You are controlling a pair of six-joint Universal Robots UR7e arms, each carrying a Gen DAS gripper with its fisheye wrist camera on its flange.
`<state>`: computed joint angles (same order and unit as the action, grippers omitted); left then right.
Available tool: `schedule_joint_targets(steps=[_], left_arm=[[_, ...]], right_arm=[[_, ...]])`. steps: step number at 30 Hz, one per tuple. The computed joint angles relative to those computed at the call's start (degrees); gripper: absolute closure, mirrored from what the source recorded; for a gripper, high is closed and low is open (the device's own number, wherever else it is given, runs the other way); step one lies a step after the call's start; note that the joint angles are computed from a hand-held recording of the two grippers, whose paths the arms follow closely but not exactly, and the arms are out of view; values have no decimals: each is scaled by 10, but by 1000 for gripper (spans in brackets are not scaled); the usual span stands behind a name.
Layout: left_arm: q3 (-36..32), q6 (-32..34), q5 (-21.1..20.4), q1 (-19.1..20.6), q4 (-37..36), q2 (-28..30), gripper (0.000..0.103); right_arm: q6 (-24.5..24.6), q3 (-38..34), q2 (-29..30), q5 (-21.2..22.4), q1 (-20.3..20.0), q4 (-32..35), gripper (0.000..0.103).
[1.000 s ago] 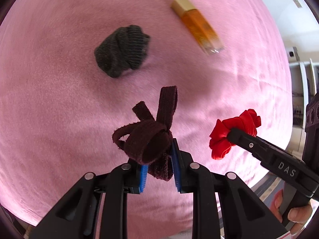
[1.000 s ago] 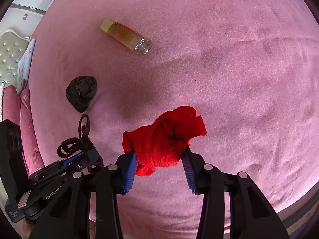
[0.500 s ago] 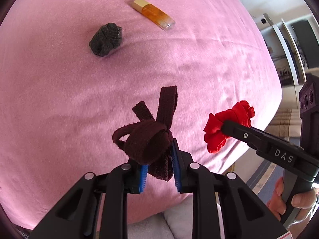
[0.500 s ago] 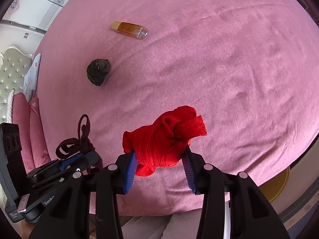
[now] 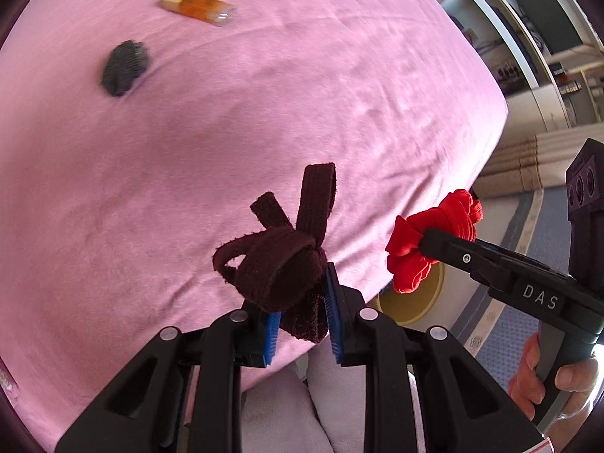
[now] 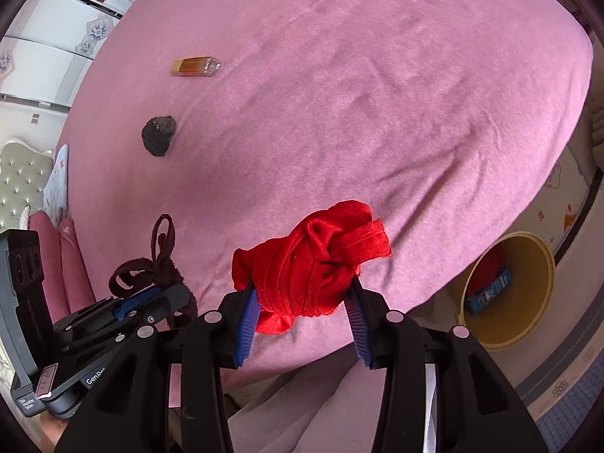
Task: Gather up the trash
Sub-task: 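Lift the maroon sock and red ribbon and carry them over the bucket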
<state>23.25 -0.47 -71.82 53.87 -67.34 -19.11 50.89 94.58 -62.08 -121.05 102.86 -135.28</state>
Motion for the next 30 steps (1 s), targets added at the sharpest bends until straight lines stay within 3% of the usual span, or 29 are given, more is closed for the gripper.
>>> schedule_joint_targets(steps=[7, 17, 30], left_arm=[[99, 24, -24, -38, -32, -20, 81], [230, 60, -64, -107, -77, -33, 81], [336, 114, -107, -183, -94, -20, 81]], right_arm=[[55, 120, -106, -14, -14, -31, 61], [125, 271, -275, -38, -44, -27, 61], [194, 445, -476, -19, -97, -25, 61]])
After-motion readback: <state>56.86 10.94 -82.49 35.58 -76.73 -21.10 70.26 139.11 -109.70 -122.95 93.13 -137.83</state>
